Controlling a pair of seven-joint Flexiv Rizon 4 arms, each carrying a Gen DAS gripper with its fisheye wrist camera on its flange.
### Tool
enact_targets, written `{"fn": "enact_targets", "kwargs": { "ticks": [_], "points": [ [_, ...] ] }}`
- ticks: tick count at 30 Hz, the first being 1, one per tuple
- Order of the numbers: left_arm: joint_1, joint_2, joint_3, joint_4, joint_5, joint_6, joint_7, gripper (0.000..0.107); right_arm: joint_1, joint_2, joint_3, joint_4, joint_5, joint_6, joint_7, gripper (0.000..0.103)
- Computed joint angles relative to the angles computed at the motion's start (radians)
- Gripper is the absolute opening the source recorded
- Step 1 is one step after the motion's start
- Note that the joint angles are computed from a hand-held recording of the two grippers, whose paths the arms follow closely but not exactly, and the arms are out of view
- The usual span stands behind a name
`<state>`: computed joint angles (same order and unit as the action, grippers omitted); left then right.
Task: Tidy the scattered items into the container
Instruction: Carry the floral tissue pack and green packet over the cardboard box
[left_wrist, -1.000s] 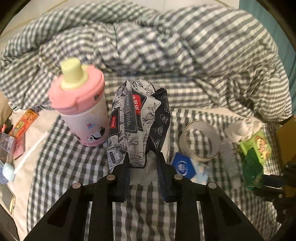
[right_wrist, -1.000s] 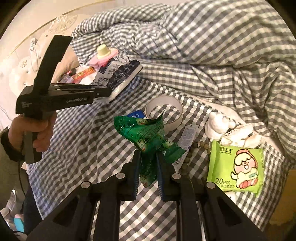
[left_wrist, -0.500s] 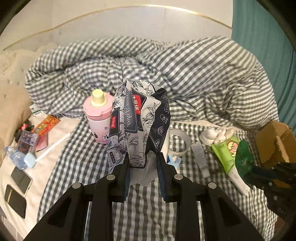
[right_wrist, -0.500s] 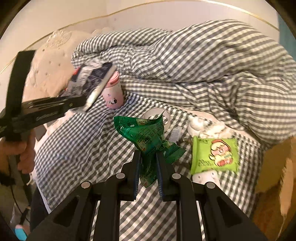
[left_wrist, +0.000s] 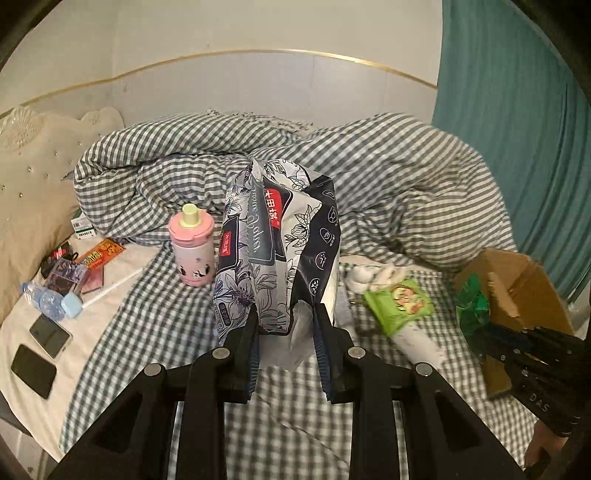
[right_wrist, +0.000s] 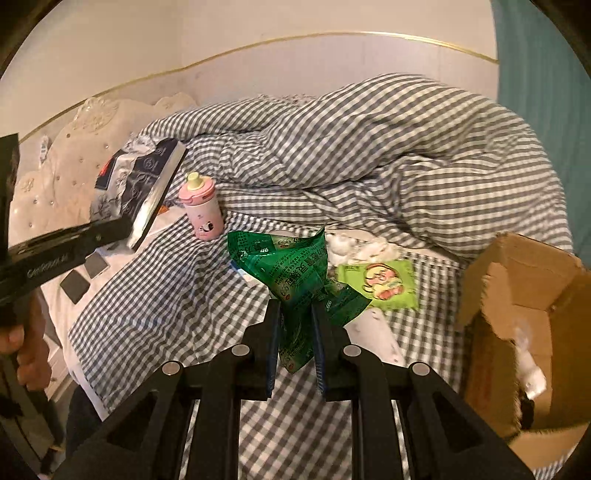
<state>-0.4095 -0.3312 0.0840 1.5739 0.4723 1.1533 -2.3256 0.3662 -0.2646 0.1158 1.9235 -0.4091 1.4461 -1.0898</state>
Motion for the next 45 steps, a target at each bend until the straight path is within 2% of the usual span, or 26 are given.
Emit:
{"fn": "enact_targets", "kwargs": {
  "ticks": [3,5,10,15,20,22,24,34,42,45],
  "points": [
    [-0.028,0.011,0.001,0.002,0.025,-0.012,-0.033,0.026,0.029,0.043,-0.066,0.055,-0.083,0.024,0.09,0.016],
    [-0.045,0.013,-0.003,-0.006,0.044,-0.025,-0.053,0.026,0.049,0.078,-0.127,0.1,-0.194,0.046,0.195,0.016],
    [-0.077,0.007,-0.022,-0.039,0.081,-0.045,-0.077,0.026,0.019,0.155,-0.194,0.172,-0.457,0.057,0.424,0.016],
    [-0.101,-0.016,-0.042,-0.085,0.09,-0.053,-0.059,0.026,-0.074,0.216,-0.194,0.215,-0.63,0.054,0.575,0.016],
    [-0.133,-0.052,-0.048,-0.14,0.082,-0.055,-0.045,0.026,-0.191,0.284,-0.172,0.239,-0.874,-0.02,0.724,0.016],
    [-0.148,-0.07,-0.049,-0.165,0.073,-0.057,-0.034,0.026,-0.235,0.304,-0.159,0.245,-0.925,-0.046,0.746,0.016],
    [-0.162,-0.088,-0.05,-0.189,0.064,-0.057,-0.022,0.026,-0.276,0.313,-0.146,0.247,-0.952,-0.053,0.761,0.016],
    [-0.225,-0.207,-0.045,-0.349,-0.002,-0.085,0.066,0.026,-0.461,0.353,-0.093,0.291,-0.911,0.002,0.743,0.016],
    [-0.262,-0.343,-0.054,-0.533,-0.098,-0.122,0.201,0.026,-0.54,0.343,-0.092,0.304,-0.851,0.037,0.708,0.016],
    [-0.271,-0.406,-0.066,-0.619,-0.149,-0.155,0.264,0.026,-0.55,0.331,-0.098,0.306,-0.791,0.046,0.659,0.016]
  ]
}}
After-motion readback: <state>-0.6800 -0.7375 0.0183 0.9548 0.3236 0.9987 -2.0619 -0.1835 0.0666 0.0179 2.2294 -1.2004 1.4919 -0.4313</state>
